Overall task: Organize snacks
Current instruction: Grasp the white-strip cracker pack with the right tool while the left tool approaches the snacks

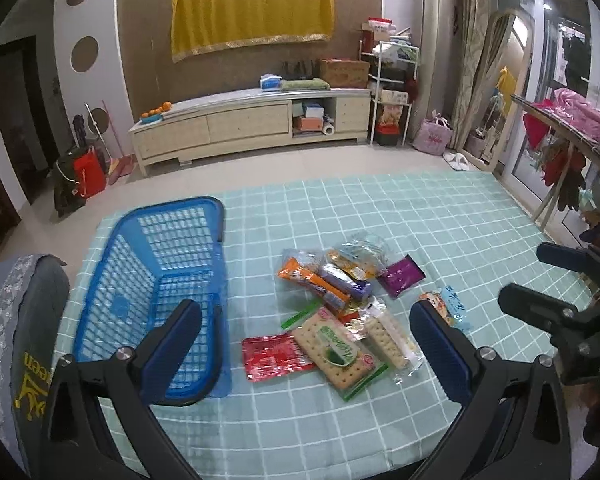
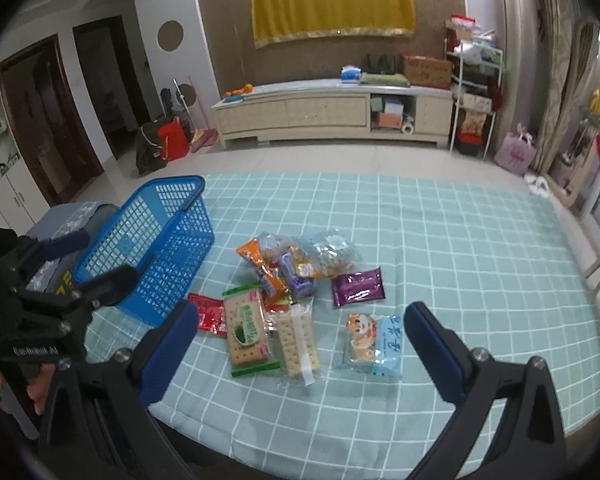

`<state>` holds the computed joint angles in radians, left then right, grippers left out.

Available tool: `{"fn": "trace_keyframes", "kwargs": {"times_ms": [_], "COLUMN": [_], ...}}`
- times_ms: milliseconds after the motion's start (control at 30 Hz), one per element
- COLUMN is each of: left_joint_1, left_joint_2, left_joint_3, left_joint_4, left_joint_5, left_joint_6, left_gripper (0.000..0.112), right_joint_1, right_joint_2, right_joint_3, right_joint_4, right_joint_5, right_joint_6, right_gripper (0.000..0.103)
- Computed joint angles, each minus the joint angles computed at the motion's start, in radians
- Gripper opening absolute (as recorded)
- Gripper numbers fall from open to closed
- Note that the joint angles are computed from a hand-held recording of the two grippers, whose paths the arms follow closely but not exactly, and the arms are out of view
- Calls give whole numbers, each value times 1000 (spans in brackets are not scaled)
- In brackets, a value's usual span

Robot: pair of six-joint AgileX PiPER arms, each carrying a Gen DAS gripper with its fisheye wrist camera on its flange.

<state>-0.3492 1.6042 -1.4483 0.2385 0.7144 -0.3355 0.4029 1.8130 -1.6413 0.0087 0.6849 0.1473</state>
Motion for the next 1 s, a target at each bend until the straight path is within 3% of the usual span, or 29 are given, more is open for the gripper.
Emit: {"fn": "trace_keyframes", "kwargs": {"times_ms": [133,267,400,500,867,1000], "left_joint_1": [-21,-32,-53,-66,-36,-29], "left_joint_2": [47,104,166,197,270,284], "left_joint_3": [-20,-55,-91,-85,-12,7], "left_joint_4": [1,-12,14,27,-4,17], "left_joint_5": [3,32,71,75,39,45], "left_joint_6": [-1,-22,-64,-100,-197,-221], "left_gripper": [103,103,103,103,103,103], "right_joint_1": [-43,-75,-90,-95,-94,-88], "right_joint_2": [-28,62,109,169,283,363], "right_joint_3": [105,-14,-19,-77,-116,-209], "right_joint_4": [97,121,115,112,208,228], "right_joint_5": [-162,-17,-23,49,62,110], "right_joint_6": [-91,-150,-180,-215,-452,-494], "right_gripper": [103,103,103,103,103,89]}}
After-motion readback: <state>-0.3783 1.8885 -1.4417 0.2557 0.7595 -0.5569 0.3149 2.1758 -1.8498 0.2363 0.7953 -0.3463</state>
